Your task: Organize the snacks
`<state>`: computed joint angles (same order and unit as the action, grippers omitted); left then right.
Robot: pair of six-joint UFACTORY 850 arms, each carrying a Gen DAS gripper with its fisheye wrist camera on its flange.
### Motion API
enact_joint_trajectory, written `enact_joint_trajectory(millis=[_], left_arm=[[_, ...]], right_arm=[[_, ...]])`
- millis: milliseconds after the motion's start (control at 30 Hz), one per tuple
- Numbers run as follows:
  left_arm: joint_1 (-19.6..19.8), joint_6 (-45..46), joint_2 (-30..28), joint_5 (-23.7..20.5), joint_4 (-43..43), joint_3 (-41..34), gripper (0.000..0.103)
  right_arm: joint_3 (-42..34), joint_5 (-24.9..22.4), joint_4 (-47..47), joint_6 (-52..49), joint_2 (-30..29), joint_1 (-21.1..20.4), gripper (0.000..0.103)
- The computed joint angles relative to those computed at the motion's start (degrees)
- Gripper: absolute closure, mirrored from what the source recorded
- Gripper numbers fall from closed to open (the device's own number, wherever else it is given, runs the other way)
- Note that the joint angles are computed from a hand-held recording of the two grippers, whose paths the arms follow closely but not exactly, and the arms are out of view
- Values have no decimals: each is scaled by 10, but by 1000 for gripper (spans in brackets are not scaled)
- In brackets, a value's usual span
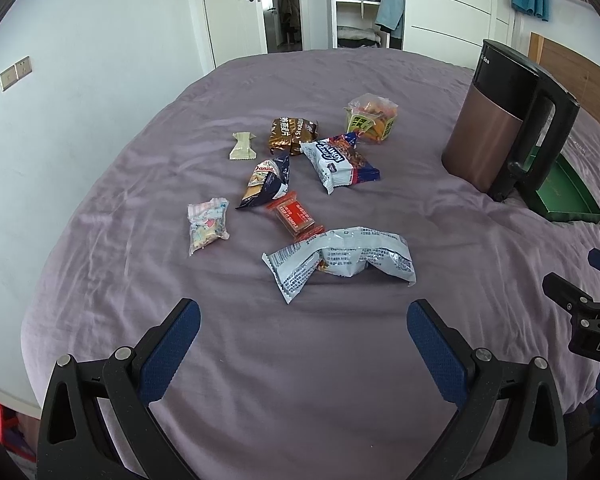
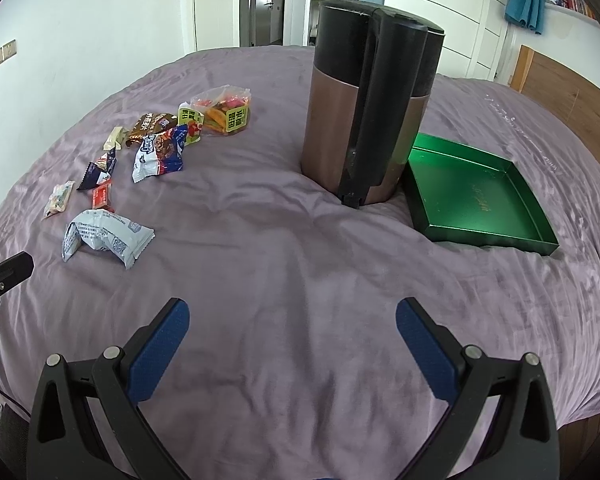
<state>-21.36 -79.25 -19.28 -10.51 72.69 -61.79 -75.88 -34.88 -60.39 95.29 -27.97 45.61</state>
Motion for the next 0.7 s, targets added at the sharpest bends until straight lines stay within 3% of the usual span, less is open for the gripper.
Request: enact_joint_trajectory(millis=[700], left_arm=[[-6,36,6,9,-38,-11,1]], right_arm=[[-2,-3,8,-11,-2,1,0]])
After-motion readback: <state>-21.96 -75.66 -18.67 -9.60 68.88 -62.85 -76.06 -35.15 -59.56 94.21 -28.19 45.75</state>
